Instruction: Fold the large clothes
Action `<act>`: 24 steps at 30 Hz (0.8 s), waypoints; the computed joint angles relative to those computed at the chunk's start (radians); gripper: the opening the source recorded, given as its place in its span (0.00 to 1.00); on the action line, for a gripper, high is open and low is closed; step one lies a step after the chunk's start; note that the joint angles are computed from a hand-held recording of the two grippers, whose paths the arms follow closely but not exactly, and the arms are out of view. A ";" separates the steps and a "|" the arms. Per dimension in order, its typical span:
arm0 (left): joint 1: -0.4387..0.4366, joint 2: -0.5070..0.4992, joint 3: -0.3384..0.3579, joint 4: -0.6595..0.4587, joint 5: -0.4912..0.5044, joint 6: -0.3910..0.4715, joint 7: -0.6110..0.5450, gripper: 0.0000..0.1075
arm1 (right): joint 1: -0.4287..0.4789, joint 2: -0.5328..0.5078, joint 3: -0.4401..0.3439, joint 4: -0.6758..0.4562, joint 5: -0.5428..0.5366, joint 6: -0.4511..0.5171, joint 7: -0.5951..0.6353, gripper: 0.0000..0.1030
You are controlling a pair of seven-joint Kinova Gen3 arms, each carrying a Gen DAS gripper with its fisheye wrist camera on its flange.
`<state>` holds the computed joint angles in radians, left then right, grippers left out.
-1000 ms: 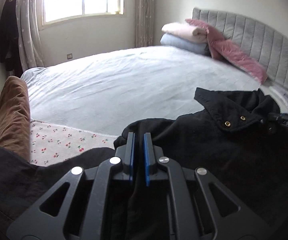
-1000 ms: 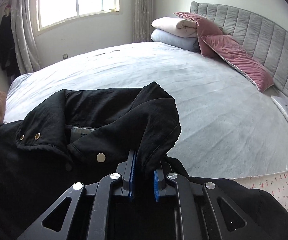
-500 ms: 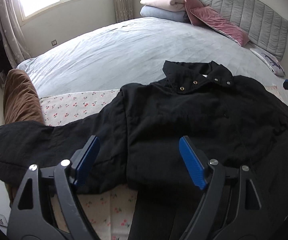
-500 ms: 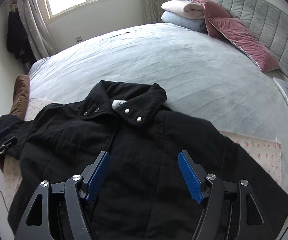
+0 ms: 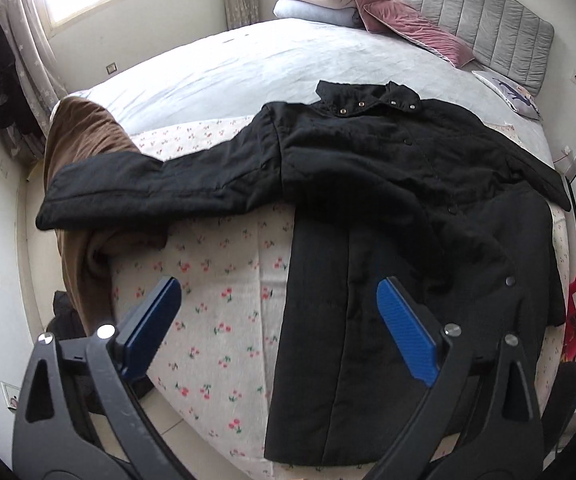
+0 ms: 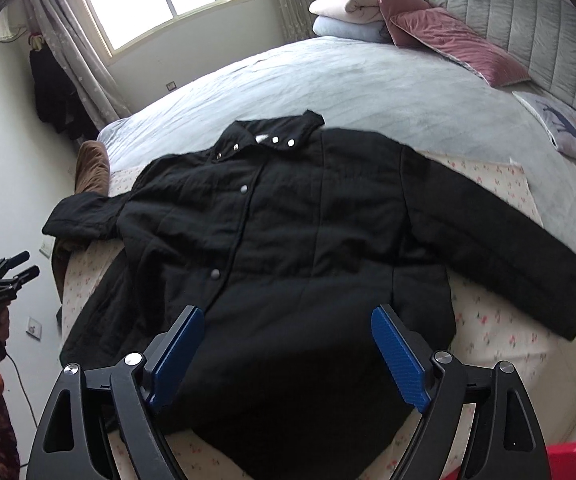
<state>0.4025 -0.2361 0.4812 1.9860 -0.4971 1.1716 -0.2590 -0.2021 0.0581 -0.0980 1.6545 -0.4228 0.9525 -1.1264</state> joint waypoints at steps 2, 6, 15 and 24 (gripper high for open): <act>-0.028 -0.040 0.024 0.063 0.065 -0.051 0.012 0.91 | 0.024 -0.028 0.016 0.089 -0.029 -0.021 0.040 0.84; -0.108 -0.117 0.067 0.208 0.207 -0.203 0.001 0.91 | 0.066 -0.055 0.054 0.231 -0.079 -0.053 0.126 0.84; 0.002 -0.174 0.003 0.474 0.279 -0.569 0.167 0.77 | 0.213 0.015 0.118 0.413 -0.315 0.004 0.393 0.84; -0.202 -0.203 0.226 0.532 0.436 -0.766 0.073 0.52 | 0.256 0.093 0.069 0.496 -0.475 -0.014 0.512 0.74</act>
